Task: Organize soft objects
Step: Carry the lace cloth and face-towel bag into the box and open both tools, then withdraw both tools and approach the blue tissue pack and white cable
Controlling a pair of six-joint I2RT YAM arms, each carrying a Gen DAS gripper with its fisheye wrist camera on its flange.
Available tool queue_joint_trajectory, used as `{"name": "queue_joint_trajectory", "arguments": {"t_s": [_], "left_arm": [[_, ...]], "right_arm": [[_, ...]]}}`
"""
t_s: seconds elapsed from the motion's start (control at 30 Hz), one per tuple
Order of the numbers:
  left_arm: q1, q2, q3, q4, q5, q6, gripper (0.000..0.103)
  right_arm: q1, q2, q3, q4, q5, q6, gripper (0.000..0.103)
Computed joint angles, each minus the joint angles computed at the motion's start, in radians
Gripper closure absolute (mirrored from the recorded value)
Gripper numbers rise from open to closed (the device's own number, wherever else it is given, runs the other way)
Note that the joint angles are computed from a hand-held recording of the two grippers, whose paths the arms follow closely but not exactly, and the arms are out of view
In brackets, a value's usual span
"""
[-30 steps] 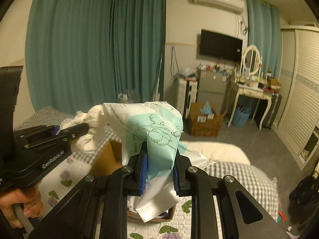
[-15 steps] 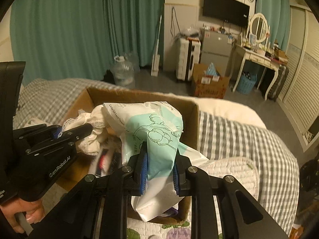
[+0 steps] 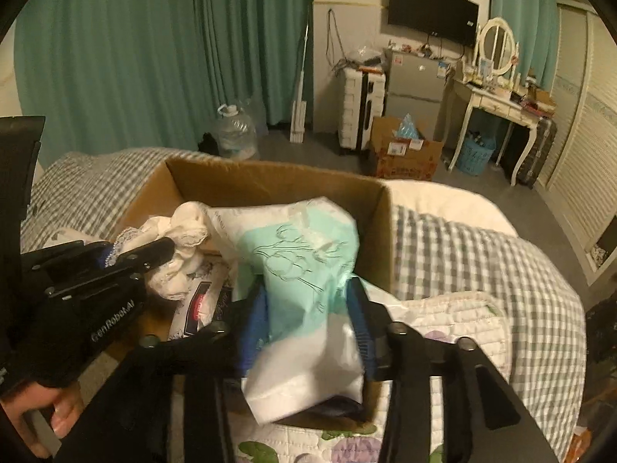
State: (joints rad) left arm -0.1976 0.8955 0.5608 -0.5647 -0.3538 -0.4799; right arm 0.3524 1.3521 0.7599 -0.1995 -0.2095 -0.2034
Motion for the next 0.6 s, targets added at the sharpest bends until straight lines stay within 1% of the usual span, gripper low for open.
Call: {"name": "queue_joint_trajectory", "arguments": {"t_s": [0.03,0.1,0.13,0.17,0.2,0.37,0.47,0.53,0.57,0.6], "left_arm": [[0.007,-0.009,0.004,-0.007,0.002,0.007,0.068],[-0.010,-0.045,0.020,-0.041,-0.012,0.003,0.050],[-0.024,-0.063,0.030,-0.062,-0.025,-0.003,0.046],[-0.043,-0.088,0.043,-0.088,-0.045,-0.012,0.039],[-0.057,-0.099,0.056,-0.109,-0.063,-0.020,0.035],[-0.127,-0.173,0.148,-0.261,-0.138,-0.064,0.035],[-0.227,-0.208,0.221,-0.377,-0.234,-0.126,0.035],[-0.336,-0.214,0.285,-0.489,-0.333,-0.216,0.034],[-0.397,-0.211,0.317,-0.549,-0.383,-0.272,0.033],[-0.490,-0.203,0.363,-0.643,-0.452,-0.369,0.030]], "right_arm": [[-0.011,-0.020,-0.004,-0.009,-0.011,-0.001,0.051],[-0.029,-0.046,0.004,-0.037,-0.026,-0.003,0.050],[-0.038,-0.065,0.006,-0.050,-0.030,-0.002,0.050],[-0.048,-0.088,0.008,-0.065,-0.035,-0.002,0.050],[-0.060,-0.118,0.009,-0.084,-0.044,-0.001,0.050],[-0.101,-0.230,0.053,-0.194,-0.076,0.006,0.049],[-0.117,-0.325,0.084,-0.275,-0.091,0.012,0.045],[-0.129,-0.388,0.105,-0.330,-0.107,0.011,0.038],[-0.136,-0.417,0.116,-0.357,-0.116,0.010,0.038],[-0.150,-0.445,0.137,-0.392,-0.131,0.006,0.037]]}}
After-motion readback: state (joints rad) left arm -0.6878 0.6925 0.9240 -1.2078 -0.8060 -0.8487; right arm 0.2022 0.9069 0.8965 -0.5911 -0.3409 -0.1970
